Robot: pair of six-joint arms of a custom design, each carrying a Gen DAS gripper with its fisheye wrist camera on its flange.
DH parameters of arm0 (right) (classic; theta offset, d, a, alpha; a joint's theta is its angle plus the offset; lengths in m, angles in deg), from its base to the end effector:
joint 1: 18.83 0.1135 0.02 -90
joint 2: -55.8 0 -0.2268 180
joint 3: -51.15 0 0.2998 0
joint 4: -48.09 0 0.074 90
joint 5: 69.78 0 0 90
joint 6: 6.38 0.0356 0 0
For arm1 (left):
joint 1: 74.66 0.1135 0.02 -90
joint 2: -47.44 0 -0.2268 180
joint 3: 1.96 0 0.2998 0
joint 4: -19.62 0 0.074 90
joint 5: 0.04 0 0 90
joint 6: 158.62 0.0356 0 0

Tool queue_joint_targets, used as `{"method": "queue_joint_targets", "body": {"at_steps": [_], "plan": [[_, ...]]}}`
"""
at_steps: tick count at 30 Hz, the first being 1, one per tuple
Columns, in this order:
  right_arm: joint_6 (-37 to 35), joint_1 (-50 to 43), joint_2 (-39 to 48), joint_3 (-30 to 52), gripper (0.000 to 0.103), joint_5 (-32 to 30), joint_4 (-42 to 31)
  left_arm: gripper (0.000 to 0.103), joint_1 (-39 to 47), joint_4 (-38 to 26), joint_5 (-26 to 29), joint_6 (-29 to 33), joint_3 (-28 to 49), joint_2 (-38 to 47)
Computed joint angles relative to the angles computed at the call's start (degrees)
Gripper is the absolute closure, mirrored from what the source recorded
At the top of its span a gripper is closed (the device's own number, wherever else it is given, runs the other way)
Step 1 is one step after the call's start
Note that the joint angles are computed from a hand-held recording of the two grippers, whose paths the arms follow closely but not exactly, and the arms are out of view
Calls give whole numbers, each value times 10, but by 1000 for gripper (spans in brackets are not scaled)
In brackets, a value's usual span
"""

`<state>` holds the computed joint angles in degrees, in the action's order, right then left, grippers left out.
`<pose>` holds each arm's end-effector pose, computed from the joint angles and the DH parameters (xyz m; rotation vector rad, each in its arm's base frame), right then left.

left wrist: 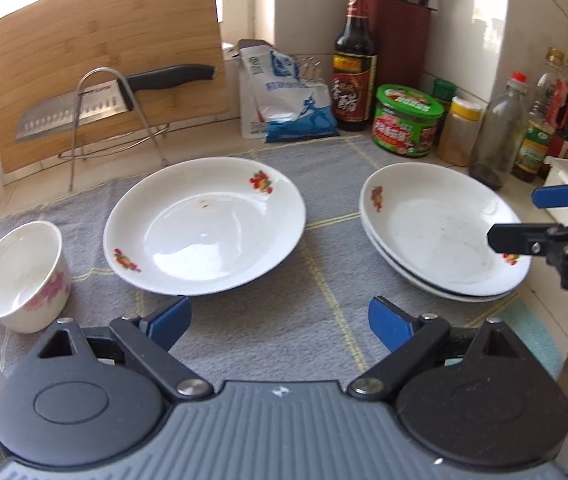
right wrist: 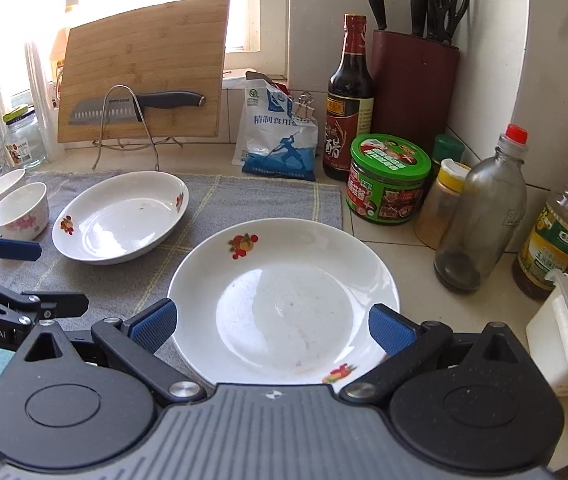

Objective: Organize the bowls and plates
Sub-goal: 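Move the left gripper toward the flower-print plate in the towel's middle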

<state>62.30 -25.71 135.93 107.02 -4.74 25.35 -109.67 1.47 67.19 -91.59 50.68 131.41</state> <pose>0.3264 -0.0242 0.1360 -0.4885 2.2589 0.2733 0.2714 -0.1733 0.1020 0.0725 2.3464 -0.0065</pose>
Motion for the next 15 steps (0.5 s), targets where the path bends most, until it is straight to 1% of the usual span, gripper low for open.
{"method": "queue_joint_targets", "body": {"at_steps": [4,6,8,10,12,15], "plan": [[-1,20,63,49,0,-9,-15,8,8,-40,-28,-34,8,20],[-14,28,79,61,0,-17,-21,8,15,-41,-32,-38,8,30],[-23,38,92,73,0,-16,-32,8,22,-23,-42,-32,8,45],[-30,50,101,84,0,-13,-44,8,39,-6,-31,-23,15,66],[-35,62,107,94,0,-12,-53,8,59,21,-7,-5,19,86],[-22,87,108,100,0,20,-52,7,81,57,24,26,23,111]]}}
